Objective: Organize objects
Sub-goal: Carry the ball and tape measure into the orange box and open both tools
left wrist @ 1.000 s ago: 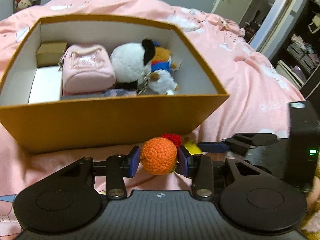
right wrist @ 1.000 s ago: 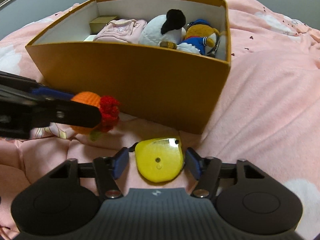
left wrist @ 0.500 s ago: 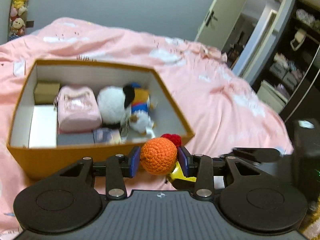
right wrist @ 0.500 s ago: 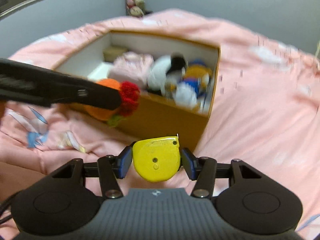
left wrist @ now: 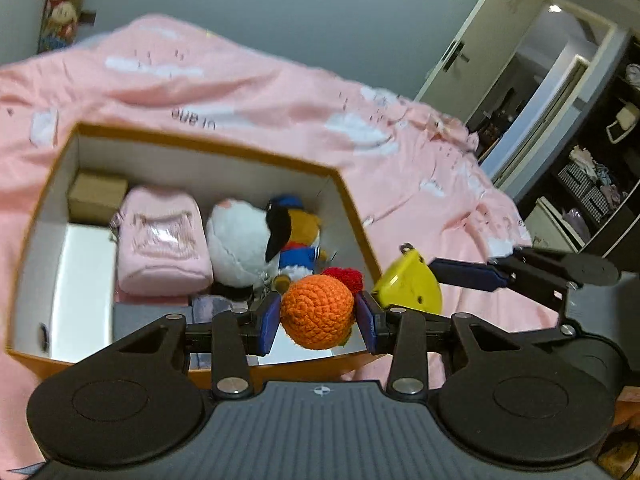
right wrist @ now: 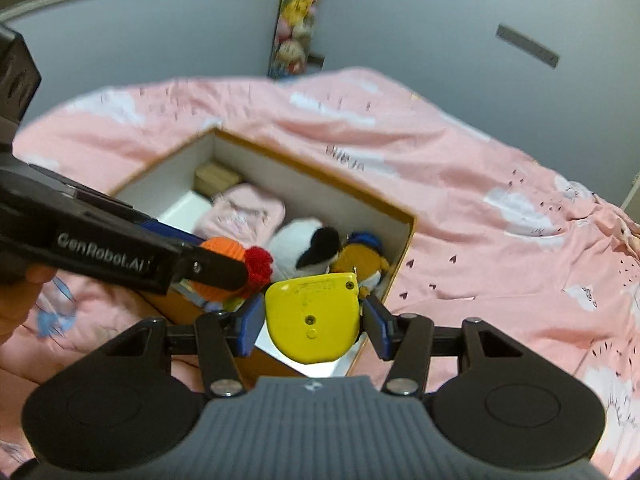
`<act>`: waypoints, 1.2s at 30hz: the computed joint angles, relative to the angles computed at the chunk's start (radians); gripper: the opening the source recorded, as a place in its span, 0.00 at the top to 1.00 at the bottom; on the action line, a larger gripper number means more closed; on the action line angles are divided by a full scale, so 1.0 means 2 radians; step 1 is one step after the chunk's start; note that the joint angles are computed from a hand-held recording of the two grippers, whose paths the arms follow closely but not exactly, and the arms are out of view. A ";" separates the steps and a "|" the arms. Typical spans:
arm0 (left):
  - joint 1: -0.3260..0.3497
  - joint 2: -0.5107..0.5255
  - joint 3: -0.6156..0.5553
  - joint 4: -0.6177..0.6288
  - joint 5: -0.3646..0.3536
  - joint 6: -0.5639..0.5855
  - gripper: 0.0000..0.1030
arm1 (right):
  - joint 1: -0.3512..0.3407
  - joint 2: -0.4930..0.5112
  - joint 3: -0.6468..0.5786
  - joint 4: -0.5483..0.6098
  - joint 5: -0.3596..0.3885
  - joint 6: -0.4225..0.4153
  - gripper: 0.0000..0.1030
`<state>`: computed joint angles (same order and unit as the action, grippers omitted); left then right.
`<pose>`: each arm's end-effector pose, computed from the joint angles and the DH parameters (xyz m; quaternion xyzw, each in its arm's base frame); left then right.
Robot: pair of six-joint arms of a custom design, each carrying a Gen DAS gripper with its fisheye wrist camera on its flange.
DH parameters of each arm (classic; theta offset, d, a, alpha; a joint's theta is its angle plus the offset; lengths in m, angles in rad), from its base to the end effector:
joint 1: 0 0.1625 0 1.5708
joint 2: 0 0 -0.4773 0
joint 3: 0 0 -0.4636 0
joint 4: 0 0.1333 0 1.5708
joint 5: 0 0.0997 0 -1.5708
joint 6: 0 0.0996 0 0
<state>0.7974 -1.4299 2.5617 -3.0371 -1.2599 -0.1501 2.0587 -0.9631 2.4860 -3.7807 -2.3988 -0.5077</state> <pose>-0.1548 -0.3930 0.1586 0.2742 0.9351 -0.2153 0.0634 0.2473 -0.3381 0.1024 0.2926 -0.8221 0.3046 0.3818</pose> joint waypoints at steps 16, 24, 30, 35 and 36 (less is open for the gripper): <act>0.036 0.085 -0.046 0.033 -0.002 0.007 0.55 | -0.037 -0.002 -0.065 0.250 -0.044 -0.037 0.48; 0.045 0.098 -0.055 0.047 0.002 -0.007 0.55 | -0.041 -0.004 -0.078 0.309 -0.051 -0.031 0.49; 0.045 0.101 -0.055 0.052 0.002 -0.012 0.55 | -0.036 -0.001 -0.074 0.294 -0.068 -0.044 0.47; 0.042 0.102 -0.052 0.046 0.008 -0.012 0.55 | -0.032 -0.006 -0.067 0.283 -0.067 -0.048 0.47; 0.040 0.103 -0.051 0.042 0.012 -0.013 0.55 | -0.031 -0.007 -0.067 0.281 -0.067 -0.048 0.46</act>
<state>0.8775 -1.2246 2.4594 -2.9525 -1.2363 -0.1753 1.9966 -0.9768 2.3527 -3.2185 -2.5332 -0.6043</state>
